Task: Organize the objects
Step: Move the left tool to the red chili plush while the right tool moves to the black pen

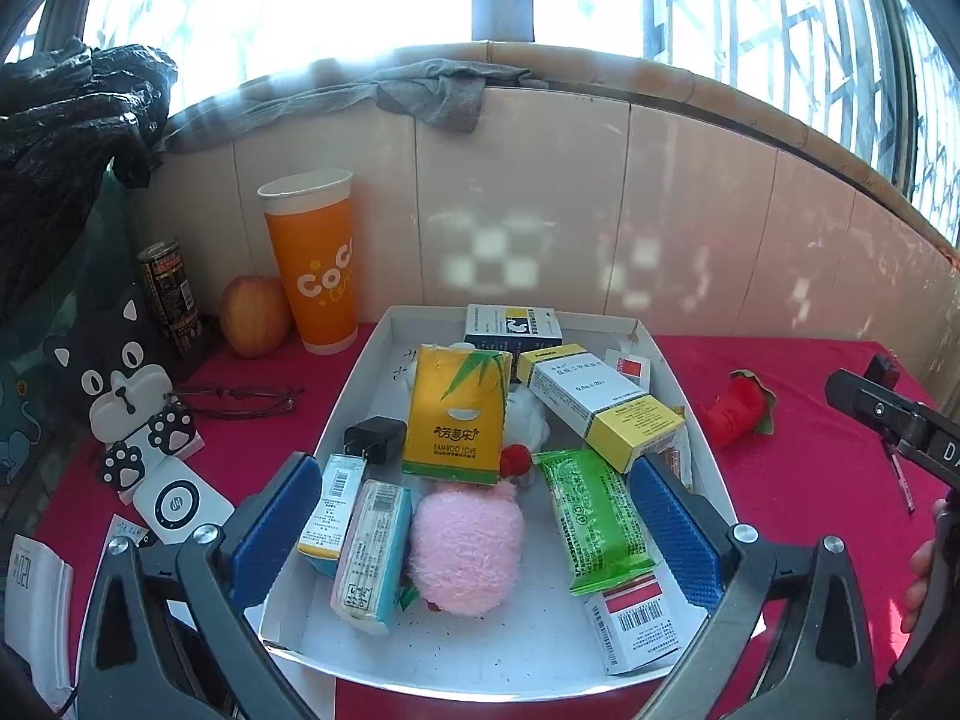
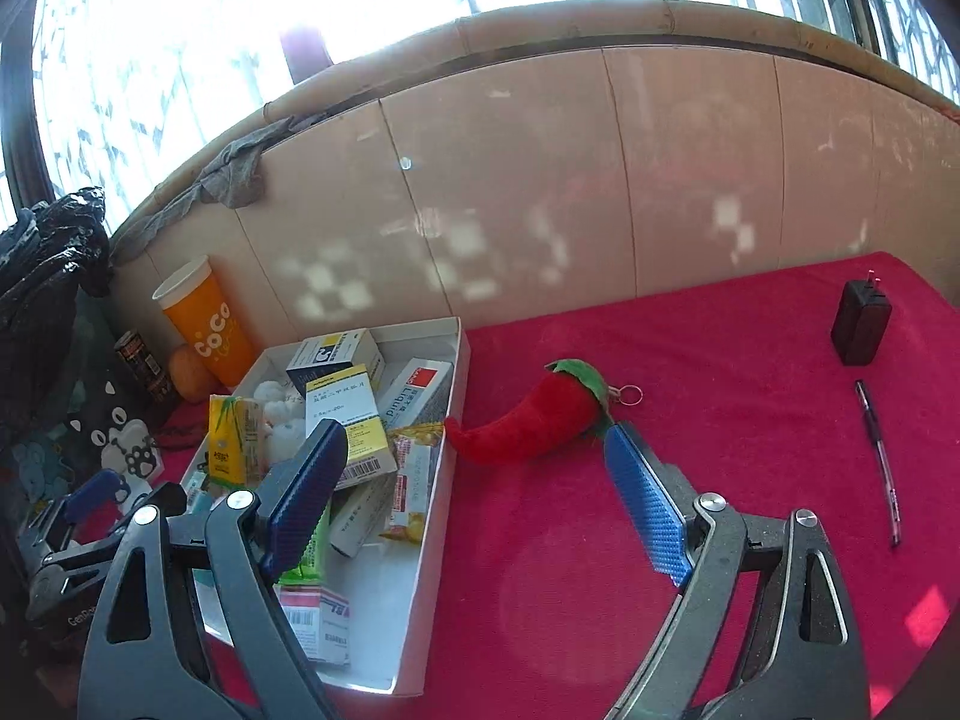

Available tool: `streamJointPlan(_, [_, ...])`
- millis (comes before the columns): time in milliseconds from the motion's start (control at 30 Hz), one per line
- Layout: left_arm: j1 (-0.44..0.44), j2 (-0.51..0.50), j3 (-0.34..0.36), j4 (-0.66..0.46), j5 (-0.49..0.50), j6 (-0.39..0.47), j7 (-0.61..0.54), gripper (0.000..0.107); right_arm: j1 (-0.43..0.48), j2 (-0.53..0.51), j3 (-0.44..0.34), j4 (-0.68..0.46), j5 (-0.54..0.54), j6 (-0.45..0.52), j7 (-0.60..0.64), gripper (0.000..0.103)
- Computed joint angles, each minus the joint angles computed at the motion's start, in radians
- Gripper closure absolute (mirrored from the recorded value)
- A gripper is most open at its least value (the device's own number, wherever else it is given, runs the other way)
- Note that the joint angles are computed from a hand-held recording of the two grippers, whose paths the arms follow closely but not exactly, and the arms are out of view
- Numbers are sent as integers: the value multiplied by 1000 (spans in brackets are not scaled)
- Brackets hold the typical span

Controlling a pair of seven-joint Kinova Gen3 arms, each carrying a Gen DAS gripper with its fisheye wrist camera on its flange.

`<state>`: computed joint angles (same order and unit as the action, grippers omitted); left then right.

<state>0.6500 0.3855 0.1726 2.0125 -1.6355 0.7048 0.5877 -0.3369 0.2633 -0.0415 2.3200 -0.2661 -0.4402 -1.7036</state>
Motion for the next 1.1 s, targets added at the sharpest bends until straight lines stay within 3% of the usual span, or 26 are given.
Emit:
streamJointPlan(100, [22, 20, 3, -38, 60, 22, -78, 5, 91, -1, -32, 23, 85, 18, -89, 15])
streamJointPlan(533, [125, 66, -35, -148, 172, 28, -311, 5, 293, -24, -43, 107, 321, 13, -298, 15])
streamJointPlan(767, [185, 105, -56, -214, 145, 10, -395, 5, 413, -42, -29, 145, 452, -9, -413, 15])
streamJointPlan(933, [222, 156, -73, -318, 229, -9, -578, 5, 468, -48, 11, 174, 490, -48, -437, 15])
streamJointPlan(1000, [192, 176, -30, -361, 251, -7, -659, 5, 508, -42, 18, 176, 526, -60, -463, 15])
streamJointPlan(1100, [56, 204, 101, -419, 300, -87, -781, 5, 579, -27, 24, 161, 620, -64, -514, 15])
